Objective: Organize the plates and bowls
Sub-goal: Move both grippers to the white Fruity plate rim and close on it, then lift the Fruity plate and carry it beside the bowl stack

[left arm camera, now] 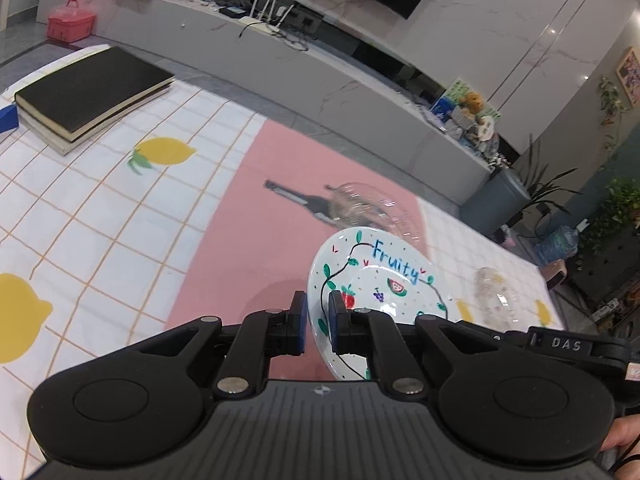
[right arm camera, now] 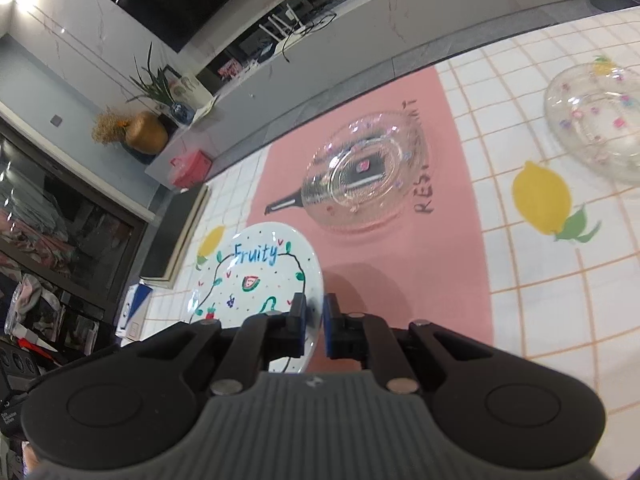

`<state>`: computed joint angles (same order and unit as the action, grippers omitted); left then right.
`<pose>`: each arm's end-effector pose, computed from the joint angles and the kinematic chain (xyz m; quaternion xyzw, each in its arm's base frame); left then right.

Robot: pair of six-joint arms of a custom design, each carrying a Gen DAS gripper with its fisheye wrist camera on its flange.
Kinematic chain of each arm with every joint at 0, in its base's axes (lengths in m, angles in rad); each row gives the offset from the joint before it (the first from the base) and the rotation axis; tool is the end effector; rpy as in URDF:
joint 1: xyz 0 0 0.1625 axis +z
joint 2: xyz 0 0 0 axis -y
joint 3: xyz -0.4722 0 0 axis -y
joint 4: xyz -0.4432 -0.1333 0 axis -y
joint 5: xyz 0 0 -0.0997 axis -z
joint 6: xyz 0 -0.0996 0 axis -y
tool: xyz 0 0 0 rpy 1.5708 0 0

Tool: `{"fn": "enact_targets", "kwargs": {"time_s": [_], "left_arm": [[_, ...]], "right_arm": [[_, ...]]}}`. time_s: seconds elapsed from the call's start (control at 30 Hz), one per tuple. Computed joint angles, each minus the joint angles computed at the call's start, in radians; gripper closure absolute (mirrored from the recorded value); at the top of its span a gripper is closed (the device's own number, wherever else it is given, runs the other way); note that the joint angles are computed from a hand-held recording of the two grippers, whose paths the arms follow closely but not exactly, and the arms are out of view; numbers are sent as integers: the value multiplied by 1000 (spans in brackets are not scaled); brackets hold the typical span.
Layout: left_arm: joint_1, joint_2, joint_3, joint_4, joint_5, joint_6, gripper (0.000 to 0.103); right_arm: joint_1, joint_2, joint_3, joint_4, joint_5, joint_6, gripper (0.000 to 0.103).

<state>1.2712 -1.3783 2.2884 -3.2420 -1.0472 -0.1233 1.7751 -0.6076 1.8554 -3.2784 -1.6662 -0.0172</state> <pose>0.0291 -0.5260 0.2824 -0.0168 0.9018 -0.4012 0.1597 0.2555 -0.6228 -0.0328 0.0967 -0.9678 0.2310 0.0250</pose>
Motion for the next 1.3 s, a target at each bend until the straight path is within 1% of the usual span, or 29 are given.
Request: {"fn": "enact_targets", "kwargs": {"time_s": [0.17,0.33,0.53,0.57,0.67,0.73,0.87,0.97,1.07,1.13,1.23,1.3], "left_arm": [[-72,-19,22,-11,21,7,91],[-148,-23,38,-15,47,-1,91],[-220,-3,76,-32,33,-51,92],[-228,3,82,-32,28,-62,93],[-251,29,100,-32,7,-103,93],[-263,53,113,-36,-9,-129,93],[-287,109,135,-36,-4,-167,93],[-300,143,150,-17,-1,-222,93],[-302,175,158,-6,13,-250,93],[-295,194,160,-4,10,-259,93],[-281,209,159,22,0,-279,93],[-275,214,163,26,3,-284,93]], "right_arm": [[-4,-64,72,-61,14,3,96],[-7,-130,138,-117,12,5,96],[-43,-239,259,-167,11,-4,95],[-52,-258,281,-174,7,-6,95],[-81,-312,346,-200,-5,-12,95],[-101,-341,385,-220,-21,-16,95],[-146,-387,448,-244,-42,-26,96],[-175,-405,484,-249,-71,-49,96],[-208,-406,509,-253,-74,-47,96],[-225,-398,519,-257,-78,-47,96],[-239,-380,519,-251,-93,-62,96],[-248,-369,520,-251,-90,-61,96]]}}
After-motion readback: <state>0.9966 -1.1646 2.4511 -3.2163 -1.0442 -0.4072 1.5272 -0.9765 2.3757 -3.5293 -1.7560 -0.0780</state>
